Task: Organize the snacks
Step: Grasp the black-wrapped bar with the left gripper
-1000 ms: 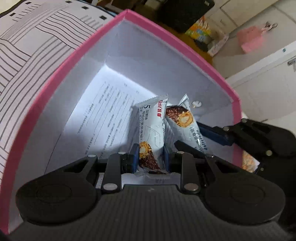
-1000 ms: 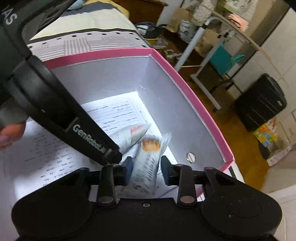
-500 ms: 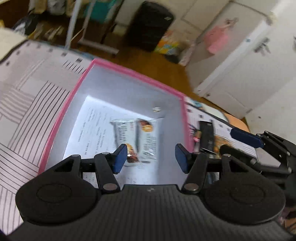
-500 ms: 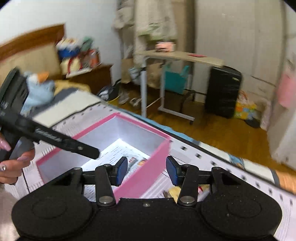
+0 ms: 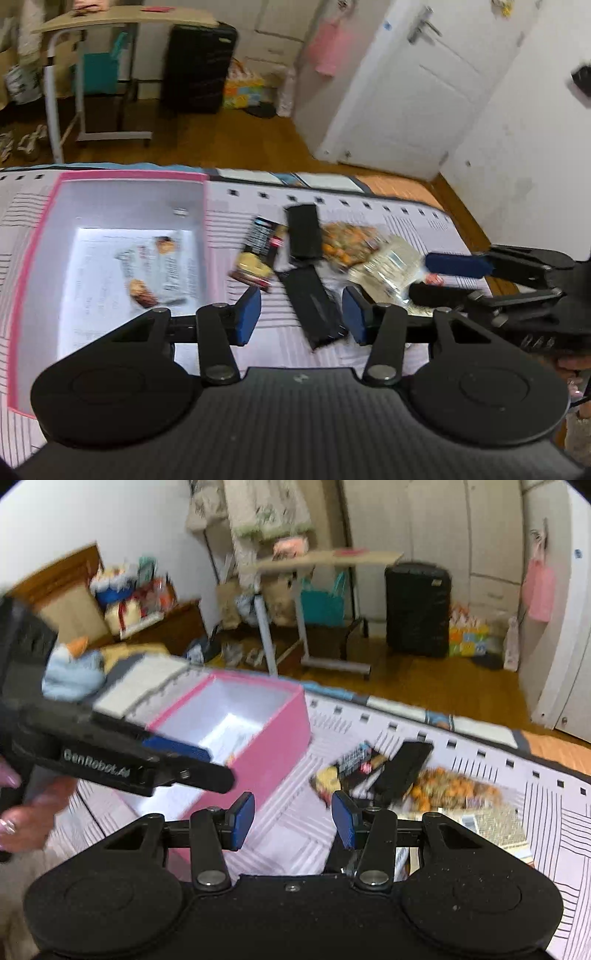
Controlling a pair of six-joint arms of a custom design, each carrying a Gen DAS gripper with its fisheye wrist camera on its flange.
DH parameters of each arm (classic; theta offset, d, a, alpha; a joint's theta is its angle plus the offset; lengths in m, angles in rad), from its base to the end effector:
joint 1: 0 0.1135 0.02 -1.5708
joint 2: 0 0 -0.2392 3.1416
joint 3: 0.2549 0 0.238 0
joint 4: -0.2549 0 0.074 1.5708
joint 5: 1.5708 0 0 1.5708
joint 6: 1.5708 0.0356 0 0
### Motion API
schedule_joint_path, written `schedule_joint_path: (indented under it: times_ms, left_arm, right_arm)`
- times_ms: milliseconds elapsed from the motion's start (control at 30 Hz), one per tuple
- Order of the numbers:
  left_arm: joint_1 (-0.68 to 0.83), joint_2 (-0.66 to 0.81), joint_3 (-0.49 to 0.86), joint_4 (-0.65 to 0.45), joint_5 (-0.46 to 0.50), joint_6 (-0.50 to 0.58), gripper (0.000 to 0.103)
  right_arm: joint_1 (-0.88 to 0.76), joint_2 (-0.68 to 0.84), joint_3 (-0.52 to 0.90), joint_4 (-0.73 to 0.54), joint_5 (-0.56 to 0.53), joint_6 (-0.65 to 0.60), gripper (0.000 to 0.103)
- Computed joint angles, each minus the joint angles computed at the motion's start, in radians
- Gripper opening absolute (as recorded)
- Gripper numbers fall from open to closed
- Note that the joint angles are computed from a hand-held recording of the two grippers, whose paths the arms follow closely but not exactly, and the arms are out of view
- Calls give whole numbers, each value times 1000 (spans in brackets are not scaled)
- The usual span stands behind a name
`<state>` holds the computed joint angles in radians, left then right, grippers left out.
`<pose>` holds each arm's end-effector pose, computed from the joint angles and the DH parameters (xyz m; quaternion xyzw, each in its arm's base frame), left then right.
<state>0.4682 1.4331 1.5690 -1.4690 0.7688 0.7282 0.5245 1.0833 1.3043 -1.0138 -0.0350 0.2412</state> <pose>0.2170 0.0820 0.3443 0.1634 0.9070 -0.2458 0.3005 0.1694 0.0994 0.3558 -0.1372 0.9149 0.1567 0.3457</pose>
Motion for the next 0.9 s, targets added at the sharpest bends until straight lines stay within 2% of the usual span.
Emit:
schedule_joint_path:
  times_ms: [133, 200, 267, 367, 433, 533, 600, 733, 833, 900]
  left_arm:
    - [-164, -28, -8, 23, -103, -150, 45]
    - [-261, -67, -69, 104, -175, -251, 45]
    - [-332, -102, -147, 191, -231, -333, 45]
    - [-391, -88, -226, 279, -271, -443, 45]
    - [-403, -68, -262, 325, -261, -466, 45]
    - [-432, -81, -367, 496, -284, -541, 44]
    - [-448, -77, -432, 593, -287, -586, 44]
    - [-493, -46, -544, 753, -334, -649, 43]
    - [-526, -19, -594, 817, -416, -682, 43]
    - [-516, 7, -600, 824, -407, -693, 43]
  right_arm:
    - [-30, 33, -109, 69, -32, -41, 52]
    - [-52, 32, -204, 155, -34, -47, 52]
    - [-44, 32, -311, 278, 37, -3, 52]
    - [-91, 92, -386, 394, -9, 15, 52]
    - [-85, 133, -403, 430, 0, 0, 52]
    - [-86, 180, -423, 465, -15, -7, 53]
    - [-77, 205, -428, 473, 17, 0, 53]
    - [-51, 172, -478, 518, 61, 1, 57]
    - [-15, 169, -502, 543, 99, -19, 61]
    - [-3, 186, -492, 538, 130, -22, 61]
